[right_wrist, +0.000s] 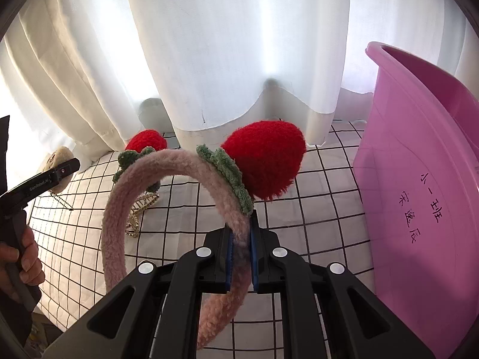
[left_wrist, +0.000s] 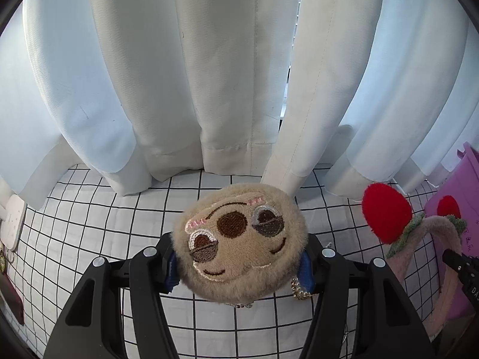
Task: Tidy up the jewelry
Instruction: 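Carry keychain and headband into the pink tub and open both tools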
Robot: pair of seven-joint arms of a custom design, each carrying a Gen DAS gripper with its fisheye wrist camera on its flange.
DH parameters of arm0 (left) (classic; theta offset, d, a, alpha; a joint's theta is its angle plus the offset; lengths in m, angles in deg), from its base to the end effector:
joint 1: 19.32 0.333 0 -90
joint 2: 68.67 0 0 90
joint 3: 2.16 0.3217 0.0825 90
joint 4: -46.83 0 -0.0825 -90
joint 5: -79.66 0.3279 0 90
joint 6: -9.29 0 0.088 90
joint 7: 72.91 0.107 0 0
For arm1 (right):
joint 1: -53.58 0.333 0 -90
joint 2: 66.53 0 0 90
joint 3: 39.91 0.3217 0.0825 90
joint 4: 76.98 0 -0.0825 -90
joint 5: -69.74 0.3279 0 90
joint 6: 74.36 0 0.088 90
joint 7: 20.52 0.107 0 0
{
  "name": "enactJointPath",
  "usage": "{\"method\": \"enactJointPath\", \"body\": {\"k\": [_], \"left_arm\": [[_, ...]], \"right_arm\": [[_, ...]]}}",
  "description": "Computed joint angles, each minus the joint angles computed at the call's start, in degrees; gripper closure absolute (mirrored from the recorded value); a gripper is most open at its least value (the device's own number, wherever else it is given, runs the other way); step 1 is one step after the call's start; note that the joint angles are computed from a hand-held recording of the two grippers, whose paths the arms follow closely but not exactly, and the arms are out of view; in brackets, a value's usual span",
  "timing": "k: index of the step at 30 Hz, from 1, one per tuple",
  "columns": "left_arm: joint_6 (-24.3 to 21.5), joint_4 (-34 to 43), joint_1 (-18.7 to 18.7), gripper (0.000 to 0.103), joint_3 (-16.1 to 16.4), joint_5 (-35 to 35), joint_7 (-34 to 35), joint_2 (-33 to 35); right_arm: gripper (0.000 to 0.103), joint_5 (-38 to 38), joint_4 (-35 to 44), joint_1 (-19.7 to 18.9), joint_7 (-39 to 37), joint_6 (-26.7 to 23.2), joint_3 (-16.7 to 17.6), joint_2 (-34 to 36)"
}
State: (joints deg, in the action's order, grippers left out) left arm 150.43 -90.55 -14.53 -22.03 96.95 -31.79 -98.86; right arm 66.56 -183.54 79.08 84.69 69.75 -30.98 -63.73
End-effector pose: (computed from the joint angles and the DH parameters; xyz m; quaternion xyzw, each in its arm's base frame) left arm 0.3680 -0.1265 0.5809 -0.7851 0.5199 -0.2091 0.2640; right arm 0.4693 0.3199 0.5820 -0.7866 0.5400 -0.1206 0.2741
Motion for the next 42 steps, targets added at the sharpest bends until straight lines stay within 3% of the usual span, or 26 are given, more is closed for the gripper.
{"method": "enactJointPath", "body": {"k": [14, 22, 29, 35, 42], "left_arm": [[-5.51, 10.63, -2.85, 0.046, -4.59, 1.22, -1.90, -0.03], [-6.44, 22.33, -4.56, 0.045, -8.93, 7.35, -4.60, 6.61], [-5.67, 35.19, -9.60, 0.045, -11.41, 13.80, -5.58, 19.17], [-5.32, 48.61, -16.62, 0.045, -11.97, 17.36, -2.10, 33.61], [-11.96, 68.54, -27.13, 0.045, -9.47, 19.10, 5.21, 51.19]], "right_arm": [[0.094, 6.32, -4.04, -1.44, -7.46, 2.32, -2.51, -10.48], [0.093, 7.97, -6.78, -4.07, -10.41, 3.26, -6.20, -16.72], [0.093, 6.92, -9.41, -8.05, -10.34, 3.82, -9.45, -22.35], [0.093, 6.08, -11.71, -11.35, -9.93, 3.24, -12.23, -25.01], [0.093, 6.20, -13.84, -14.18, -10.34, 2.20, -14.36, -25.01]]}}
